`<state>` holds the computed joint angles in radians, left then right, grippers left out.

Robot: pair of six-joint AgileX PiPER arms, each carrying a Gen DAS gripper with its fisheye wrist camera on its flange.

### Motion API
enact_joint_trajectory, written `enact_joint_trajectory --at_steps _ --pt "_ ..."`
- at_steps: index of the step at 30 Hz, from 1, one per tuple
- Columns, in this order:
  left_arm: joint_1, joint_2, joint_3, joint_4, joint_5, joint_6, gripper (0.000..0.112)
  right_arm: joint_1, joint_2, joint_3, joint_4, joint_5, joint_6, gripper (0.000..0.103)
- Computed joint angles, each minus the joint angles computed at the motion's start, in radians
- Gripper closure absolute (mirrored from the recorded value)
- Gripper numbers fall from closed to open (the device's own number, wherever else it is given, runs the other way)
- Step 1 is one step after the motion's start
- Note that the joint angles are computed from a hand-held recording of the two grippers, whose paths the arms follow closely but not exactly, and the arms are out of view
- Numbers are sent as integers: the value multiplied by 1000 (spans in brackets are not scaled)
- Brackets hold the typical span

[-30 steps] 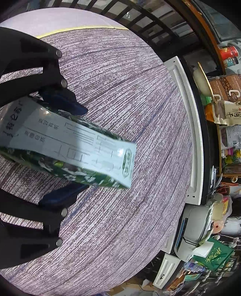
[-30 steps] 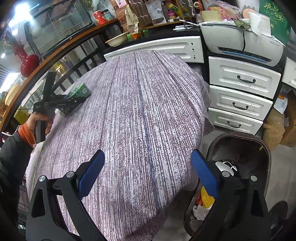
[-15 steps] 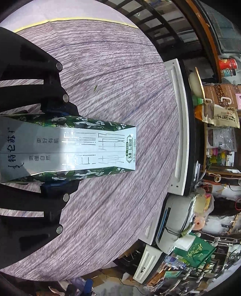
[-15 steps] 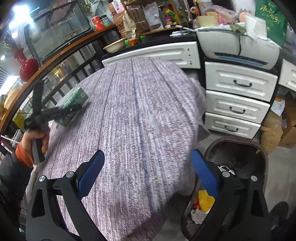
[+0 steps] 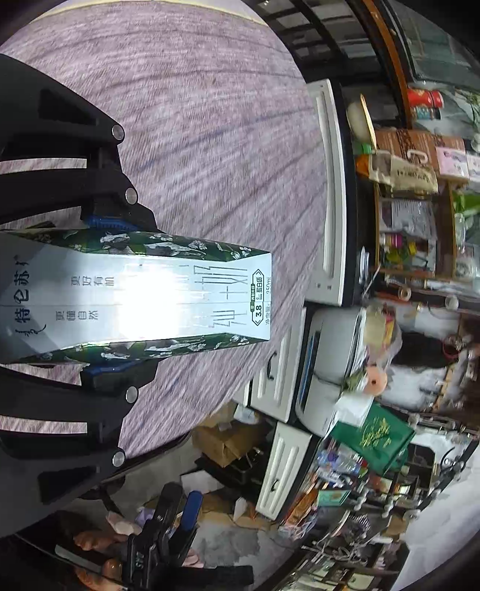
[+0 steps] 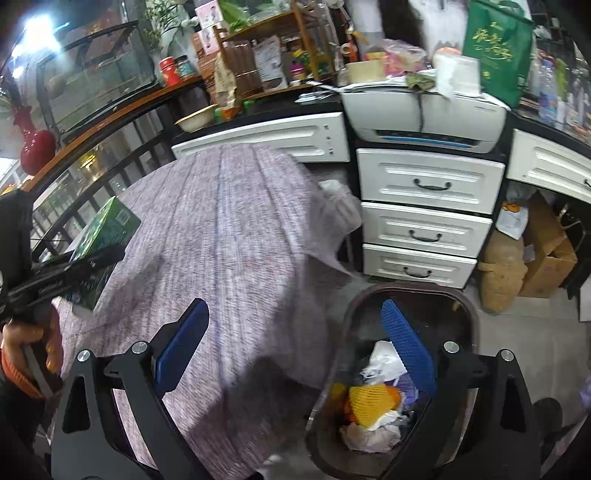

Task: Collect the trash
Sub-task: 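Lift the carton with the left gripper and carry it over the bin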

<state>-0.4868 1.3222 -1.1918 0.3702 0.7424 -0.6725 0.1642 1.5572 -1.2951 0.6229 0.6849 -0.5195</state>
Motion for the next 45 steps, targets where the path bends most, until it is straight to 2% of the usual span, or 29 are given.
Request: enact_joint_trajectory --at_steps 10,14,20,27,32,45 --pt "-158 79 -67 71 5 -139 62 -156 -36 87 85 17 -81 10" --pt "-202 114 -102 116 19 -181 62 -191 -41 104 120 18 -100 10" --pt "-255 177 -185 130 -1 -205 62 -219 -51 111 144 13 -118 10" --pt "-316 303 -307 88 -33 -176 62 -267 -71 117 131 -21 -104 10" --pt "-326 386 -361 8 -49 -132 62 -319 -51 109 133 -2 -94 10" --pt "-331 507 -442 -105 -12 -51 62 -370 -37 108 163 9 -109 10"
